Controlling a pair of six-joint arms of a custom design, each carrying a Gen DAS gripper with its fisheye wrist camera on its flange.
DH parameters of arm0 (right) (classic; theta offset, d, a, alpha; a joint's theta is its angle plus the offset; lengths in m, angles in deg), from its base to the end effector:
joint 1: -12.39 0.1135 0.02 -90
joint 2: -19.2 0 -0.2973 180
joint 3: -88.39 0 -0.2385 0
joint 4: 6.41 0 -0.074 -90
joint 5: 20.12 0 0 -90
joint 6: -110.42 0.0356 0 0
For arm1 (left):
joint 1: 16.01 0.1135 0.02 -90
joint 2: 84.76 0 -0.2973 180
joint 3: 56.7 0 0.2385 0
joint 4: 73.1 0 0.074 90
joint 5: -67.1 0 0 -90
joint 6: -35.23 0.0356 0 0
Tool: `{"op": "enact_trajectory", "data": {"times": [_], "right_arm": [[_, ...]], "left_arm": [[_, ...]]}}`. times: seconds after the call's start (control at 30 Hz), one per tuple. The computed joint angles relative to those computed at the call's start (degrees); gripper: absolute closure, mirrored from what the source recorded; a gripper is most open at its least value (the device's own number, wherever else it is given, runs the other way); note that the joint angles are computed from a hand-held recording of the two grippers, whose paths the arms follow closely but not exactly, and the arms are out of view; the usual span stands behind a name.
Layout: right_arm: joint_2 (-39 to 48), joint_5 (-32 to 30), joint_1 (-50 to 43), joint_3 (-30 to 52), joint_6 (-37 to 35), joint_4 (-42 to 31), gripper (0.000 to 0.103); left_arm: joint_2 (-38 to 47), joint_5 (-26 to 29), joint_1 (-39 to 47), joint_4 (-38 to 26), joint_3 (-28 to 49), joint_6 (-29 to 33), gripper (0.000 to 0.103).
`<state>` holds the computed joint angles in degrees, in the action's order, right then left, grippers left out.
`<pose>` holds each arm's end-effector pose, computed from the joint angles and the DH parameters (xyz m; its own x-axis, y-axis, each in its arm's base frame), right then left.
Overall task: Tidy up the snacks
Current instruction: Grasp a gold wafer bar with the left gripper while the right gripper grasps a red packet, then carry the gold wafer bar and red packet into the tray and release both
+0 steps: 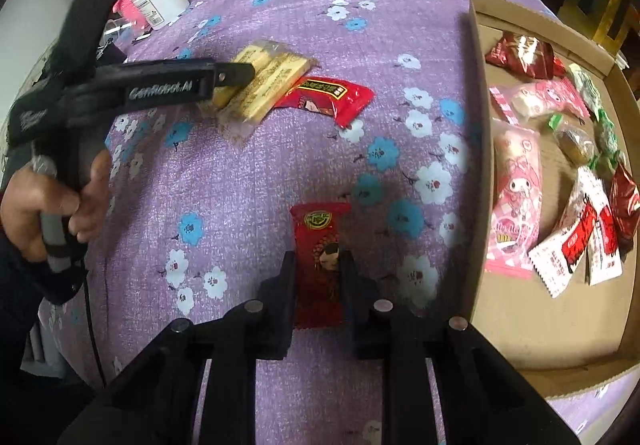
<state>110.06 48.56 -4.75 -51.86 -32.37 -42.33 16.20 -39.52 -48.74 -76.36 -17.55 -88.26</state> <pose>0.1756 -0.0406 0.1181 -0.7814 -0.5354 -0.3205 -0.6049 0.7761 0.1783 0.2030 -0.1184 0.0971 -0.8661 -0.0719 -0.4947 -0.0734 0.9972 -0.0163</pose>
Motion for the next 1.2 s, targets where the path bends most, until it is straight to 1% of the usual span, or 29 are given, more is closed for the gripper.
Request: {"op": "enact_trajectory", "data": {"times": [0.03, 0.07, 0.1, 0.13, 0.17, 0.23, 0.33, 0.4, 0.47, 0.5, 0.57, 0.6, 0.73, 1.0, 1.2], "right_arm": [[-0.2, 0.0, -0.2, -0.2, 0.2, 0.0, 0.084], [-0.4, 0.0, -0.3, -0.3, 0.3, 0.0, 0.084], [-0.6, 0.0, -0.6, -0.6, 0.3, 0.1, 0.084], [-0.9, -0.1, -0.9, -0.8, 0.3, 0.2, 0.084], [-1.1, -0.3, -1.1, -1.0, 0.3, 0.1, 0.084], [-2.0, -1.2, -2.2, -0.9, 0.1, -0.7, 0.084], [-3.3, -2.3, -2.8, -0.6, 0.2, -1.6, 0.084], [-4.3, -3.1, -3.6, -0.6, 0.3, -2.4, 0.084], [-4.5, -3.5, -3.9, -0.8, 0.5, -2.7, 0.084], [-4.7, -3.7, -4.1, -0.9, 0.4, -2.9, 0.084], [-5.1, -4.1, -4.6, -1.2, 0.2, -3.3, 0.084], [-5.5, -4.4, -5.5, -1.2, -0.8, -4.2, 0.084], [-6.8, -5.2, -4.5, -1.8, 0.1, -4.7, 0.084], [-10.5, -7.4, -3.2, -2.1, 0.2, -7.5, 0.084], [-12.9, -9.4, -3.8, -1.2, -0.9, -11.2, 0.084]], "left_arm": [[0.4, -0.9, -0.3, 0.6, -0.1, 0.6, 0.048], [0.4, -1.6, -0.8, -0.1, 0.2, 0.6, 0.048], [0.3, -2.0, -1.1, -0.6, 0.3, 0.2, 0.053], [0.1, -3.1, -1.9, -1.3, 0.3, -0.8, 0.062], [-0.1, -4.6, -3.2, -1.7, 0.1, -1.9, 0.067], [-0.6, -7.6, -5.8, -3.2, -0.4, -4.8, 0.068], [-3.0, -9.0, -9.2, -5.4, -2.0, -9.9, 0.068], [-4.2, -11.0, -12.9, -9.6, -1.9, -14.2, 0.068], [-5.1, -11.5, -15.8, -11.0, -2.8, -18.1, 0.068], [-5.7, -12.7, -18.2, -13.3, -2.9, -21.3, 0.068], [-6.9, -13.3, -20.5, -15.5, -3.4, -24.9, 0.068], [-7.8, -14.0, -22.2, -17.7, -3.4, -27.3, 0.068], [-9.9, -16.5, -27.2, -24.8, -2.6, -33.8, 0.068], [-12.3, -20.3, -34.5, -38.2, 1.4, -42.8, 0.068], [-12.3, -22.3, -38.2, -47.0, 5.4, -47.1, 0.068]]}}
